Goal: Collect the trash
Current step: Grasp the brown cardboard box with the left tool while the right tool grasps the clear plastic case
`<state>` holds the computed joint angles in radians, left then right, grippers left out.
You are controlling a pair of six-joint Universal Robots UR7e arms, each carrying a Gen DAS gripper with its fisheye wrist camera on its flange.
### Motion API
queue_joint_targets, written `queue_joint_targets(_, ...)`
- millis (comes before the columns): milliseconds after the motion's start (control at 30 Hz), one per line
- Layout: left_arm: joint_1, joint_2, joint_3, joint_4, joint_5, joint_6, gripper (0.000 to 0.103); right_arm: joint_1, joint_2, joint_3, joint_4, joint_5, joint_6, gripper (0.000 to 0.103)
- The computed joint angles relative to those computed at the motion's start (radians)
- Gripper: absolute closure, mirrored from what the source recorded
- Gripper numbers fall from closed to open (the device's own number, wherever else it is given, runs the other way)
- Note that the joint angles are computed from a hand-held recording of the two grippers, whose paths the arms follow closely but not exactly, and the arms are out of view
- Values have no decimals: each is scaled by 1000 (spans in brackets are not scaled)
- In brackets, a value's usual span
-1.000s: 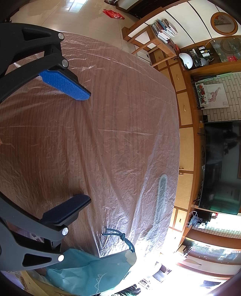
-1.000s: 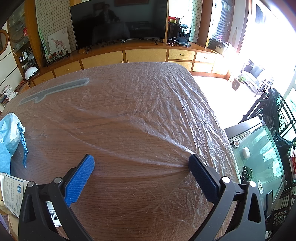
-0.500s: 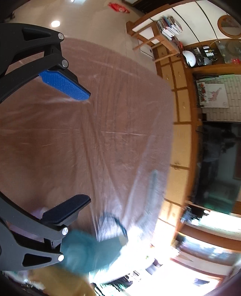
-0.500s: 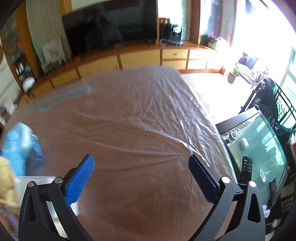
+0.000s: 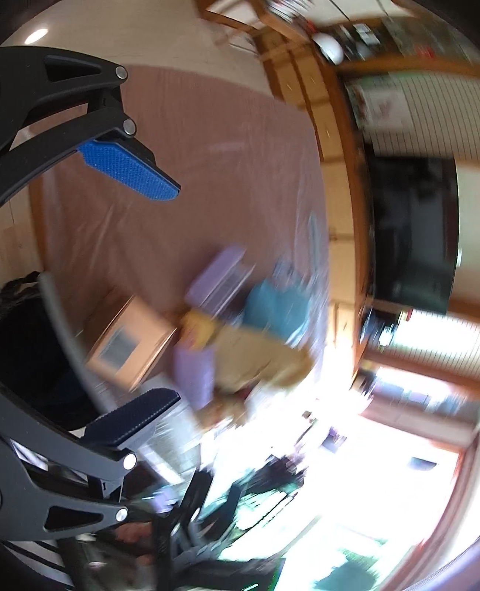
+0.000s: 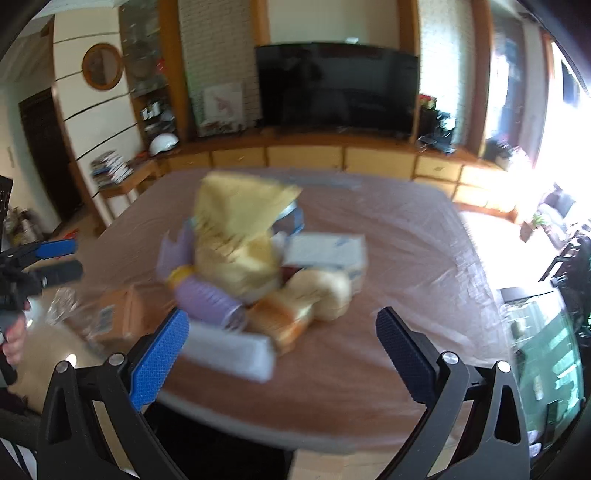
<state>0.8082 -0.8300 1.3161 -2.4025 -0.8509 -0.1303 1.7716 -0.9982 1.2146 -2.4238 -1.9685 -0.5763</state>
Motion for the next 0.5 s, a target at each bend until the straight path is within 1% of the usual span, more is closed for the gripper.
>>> queue_joint_targets(67,-6,3,12,5,-5,49,1,5,3,14,14,-9,22,4)
queue_joint_targets(133,-5,9,18,6,-35,102,1,7,23,0,48,-11,61,4)
queue_joint_targets(233,4,32,-1,49,-48,155,1,9,34,6,73,-13,100,4)
queue_joint_targets(367,16,71,-32,83,-25,199,1,21,67,5,55,-44,118,4)
queue_joint_targets(500,26,80,-46,86,-38,199,1,21,87,5,49,-47,136,4)
